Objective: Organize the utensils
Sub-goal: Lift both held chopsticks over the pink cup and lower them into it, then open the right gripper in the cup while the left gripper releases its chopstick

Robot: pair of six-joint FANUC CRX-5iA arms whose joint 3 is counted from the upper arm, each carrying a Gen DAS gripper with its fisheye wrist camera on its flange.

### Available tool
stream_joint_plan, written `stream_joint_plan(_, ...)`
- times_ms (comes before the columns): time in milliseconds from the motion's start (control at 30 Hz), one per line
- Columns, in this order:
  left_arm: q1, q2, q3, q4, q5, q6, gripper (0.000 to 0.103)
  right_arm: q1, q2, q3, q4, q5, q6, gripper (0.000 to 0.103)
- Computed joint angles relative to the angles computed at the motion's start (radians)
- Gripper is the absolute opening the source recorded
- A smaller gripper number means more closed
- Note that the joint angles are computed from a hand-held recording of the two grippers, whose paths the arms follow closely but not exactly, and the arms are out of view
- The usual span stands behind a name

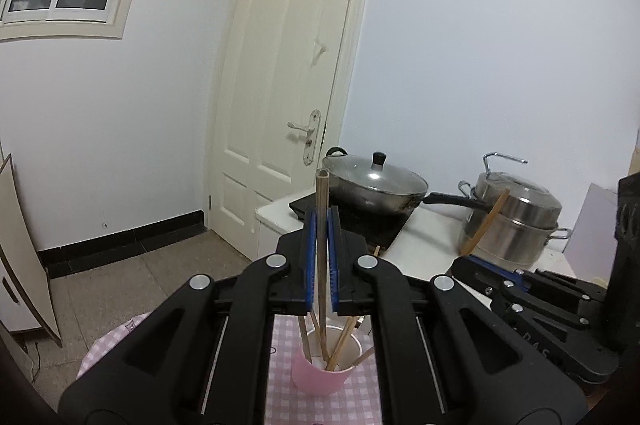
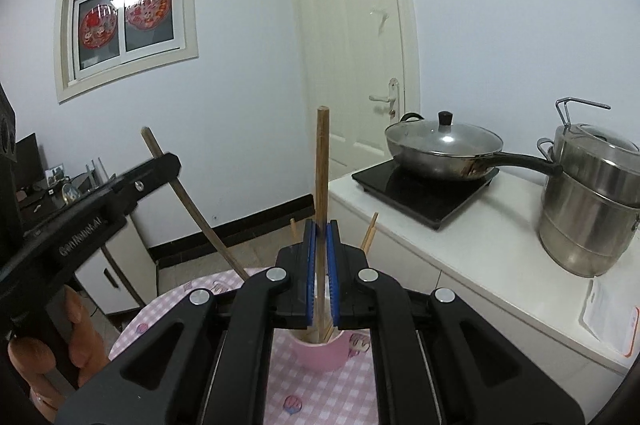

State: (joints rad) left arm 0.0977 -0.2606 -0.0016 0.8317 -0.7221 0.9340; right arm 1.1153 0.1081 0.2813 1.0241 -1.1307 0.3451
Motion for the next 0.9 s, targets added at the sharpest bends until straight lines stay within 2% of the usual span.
stream_joint_plan(200,-0.039,0.031,-0.007,-0.064,0.027,0.020,0.006,-0.031,-0.014,-0.060,-0.007,0.047,-0.043,0.004)
stream_joint_plan(467,-0.048,0.045,-0.038,-0.126,0.021,0.027,0.006,-0.056,-0.033,-0.127,-0.064,0.081,-0.085,0.004)
stream_joint_plan(900,-0.038,0.068,-0.042,-0.157,-0.051,0.008,0.006,-0.067,-0.033,-0.162,-0.114,0.104,-0.113,0.004)
